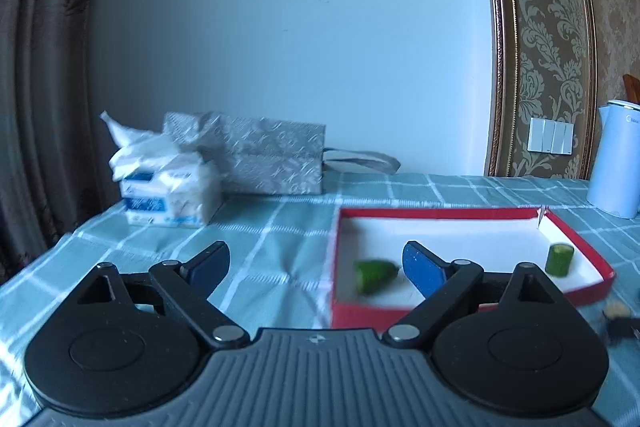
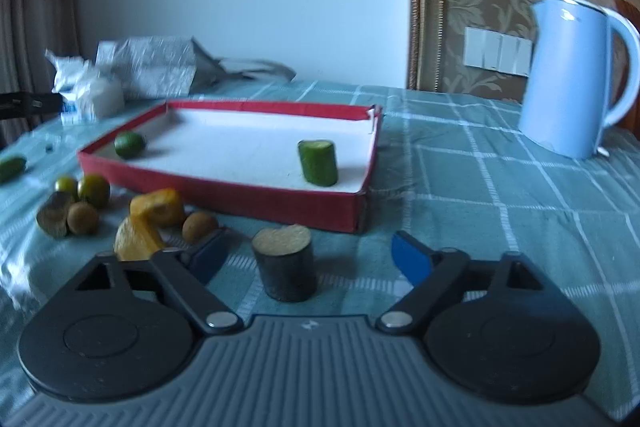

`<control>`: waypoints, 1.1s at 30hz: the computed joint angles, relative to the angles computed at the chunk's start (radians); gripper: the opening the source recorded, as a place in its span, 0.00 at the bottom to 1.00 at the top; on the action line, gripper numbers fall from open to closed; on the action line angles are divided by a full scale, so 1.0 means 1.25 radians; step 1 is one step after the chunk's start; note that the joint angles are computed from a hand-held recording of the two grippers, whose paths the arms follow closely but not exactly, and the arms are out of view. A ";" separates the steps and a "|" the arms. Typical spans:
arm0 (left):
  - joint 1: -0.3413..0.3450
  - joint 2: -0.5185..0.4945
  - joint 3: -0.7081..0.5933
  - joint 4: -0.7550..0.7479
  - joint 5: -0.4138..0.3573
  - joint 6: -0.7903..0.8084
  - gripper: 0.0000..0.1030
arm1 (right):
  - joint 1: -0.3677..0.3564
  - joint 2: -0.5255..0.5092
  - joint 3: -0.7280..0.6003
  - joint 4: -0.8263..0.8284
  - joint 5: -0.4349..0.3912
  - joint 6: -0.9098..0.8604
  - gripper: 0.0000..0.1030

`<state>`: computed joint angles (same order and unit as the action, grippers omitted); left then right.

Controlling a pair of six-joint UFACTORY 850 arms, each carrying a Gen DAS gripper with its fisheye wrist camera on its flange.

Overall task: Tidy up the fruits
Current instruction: 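Grasp the dark sugarcane chunk with the right gripper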

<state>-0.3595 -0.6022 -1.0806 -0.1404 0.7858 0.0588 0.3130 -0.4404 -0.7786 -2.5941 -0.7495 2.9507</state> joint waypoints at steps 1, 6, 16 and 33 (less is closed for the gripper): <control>0.004 0.003 0.013 0.007 0.008 -0.006 0.91 | 0.000 -0.003 -0.007 0.001 0.014 -0.011 0.65; 0.018 0.007 0.046 0.027 0.021 -0.028 0.91 | -0.011 -0.014 -0.031 0.000 0.067 -0.022 0.50; 0.021 0.011 0.058 0.082 0.014 -0.056 0.91 | 0.001 -0.035 -0.071 0.079 0.107 -0.131 0.30; -0.076 0.017 0.060 0.275 -0.058 -0.079 0.91 | -0.020 -0.008 -0.015 0.007 0.010 0.024 0.30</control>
<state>-0.4548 -0.5808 -1.0058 0.2039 0.7135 -0.0398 0.2880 -0.4500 -0.7971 -2.5854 -0.7374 2.9804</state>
